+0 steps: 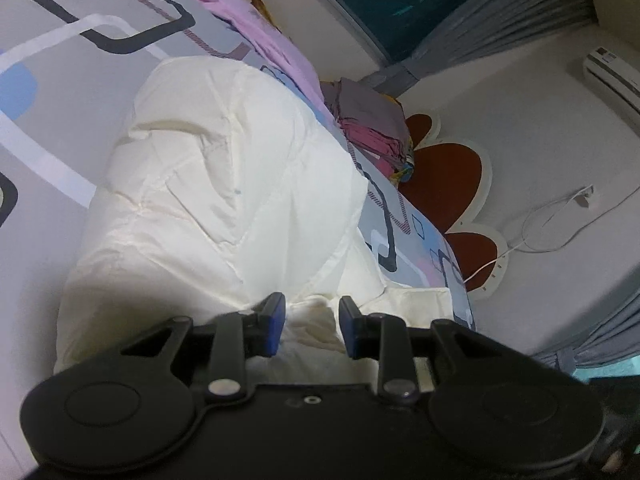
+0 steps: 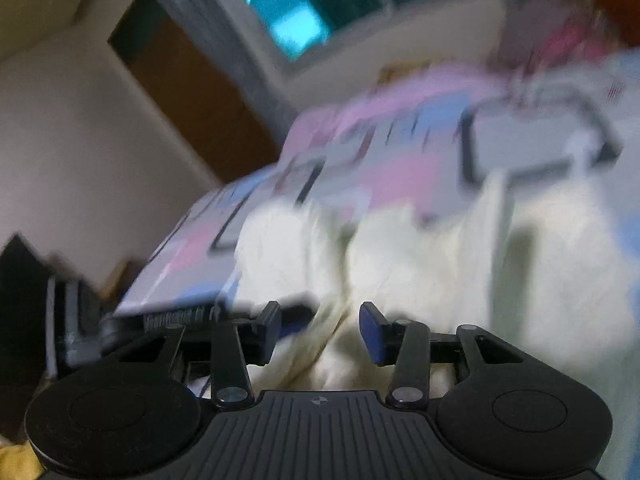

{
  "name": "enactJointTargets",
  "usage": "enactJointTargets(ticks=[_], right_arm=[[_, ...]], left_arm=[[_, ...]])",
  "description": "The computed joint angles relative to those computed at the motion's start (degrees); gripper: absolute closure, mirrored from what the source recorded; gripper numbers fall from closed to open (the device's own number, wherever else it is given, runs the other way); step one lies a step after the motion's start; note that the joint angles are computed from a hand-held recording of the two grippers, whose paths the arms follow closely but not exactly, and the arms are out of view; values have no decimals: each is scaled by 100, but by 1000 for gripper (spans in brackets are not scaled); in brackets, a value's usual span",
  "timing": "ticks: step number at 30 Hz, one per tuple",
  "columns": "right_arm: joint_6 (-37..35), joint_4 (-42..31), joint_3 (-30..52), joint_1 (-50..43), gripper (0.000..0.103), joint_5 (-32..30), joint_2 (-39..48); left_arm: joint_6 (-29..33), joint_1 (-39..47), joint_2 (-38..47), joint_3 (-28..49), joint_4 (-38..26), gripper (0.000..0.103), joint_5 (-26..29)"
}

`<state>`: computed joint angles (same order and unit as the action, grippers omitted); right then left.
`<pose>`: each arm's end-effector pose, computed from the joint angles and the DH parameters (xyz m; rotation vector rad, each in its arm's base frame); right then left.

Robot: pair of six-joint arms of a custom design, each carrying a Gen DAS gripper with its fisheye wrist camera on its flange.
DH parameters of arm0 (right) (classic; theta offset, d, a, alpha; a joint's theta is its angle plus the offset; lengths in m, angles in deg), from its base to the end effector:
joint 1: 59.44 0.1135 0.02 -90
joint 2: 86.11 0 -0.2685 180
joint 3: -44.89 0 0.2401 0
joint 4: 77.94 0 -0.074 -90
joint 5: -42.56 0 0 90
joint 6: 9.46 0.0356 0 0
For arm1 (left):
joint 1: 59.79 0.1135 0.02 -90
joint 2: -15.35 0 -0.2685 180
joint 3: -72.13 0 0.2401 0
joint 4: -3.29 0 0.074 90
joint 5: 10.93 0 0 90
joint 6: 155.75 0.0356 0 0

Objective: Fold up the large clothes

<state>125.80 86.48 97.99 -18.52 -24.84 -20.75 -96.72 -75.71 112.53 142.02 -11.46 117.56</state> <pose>0.1882 0.1450 0.2567 0.3236 2.0343 0.5437 0.3234 -0.1153 0.2016 0.0545 2.3983 -1.1788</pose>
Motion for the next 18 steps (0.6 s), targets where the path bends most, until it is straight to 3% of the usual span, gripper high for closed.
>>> enactJointTargets(ticks=[1, 3, 6, 12, 14, 17, 18], right_arm=[[-54, 34, 41, -88, 58, -112, -38], [90, -133, 239, -478, 58, -1114, 313], [401, 226, 39, -595, 58, -1954, 720], [708, 576, -100, -962, 58, -3036, 1131], [571, 536, -48, -981, 60, -3056, 1203], [-183, -102, 373, -664, 82, -2572, 1205], [-311, -259, 466, -509, 84, -2411, 1185]], left_arm=[[-33, 5, 20, -2, 17, 74, 19], [-231, 77, 79, -23, 124, 74, 155], [-687, 231, 189, -105, 421, 74, 421], [-528, 235, 189, -132, 363, 74, 318], [-438, 202, 176, -115, 301, 74, 257], [-253, 62, 87, 60, -12, 74, 4], [-129, 27, 66, 133, -137, 74, -75]])
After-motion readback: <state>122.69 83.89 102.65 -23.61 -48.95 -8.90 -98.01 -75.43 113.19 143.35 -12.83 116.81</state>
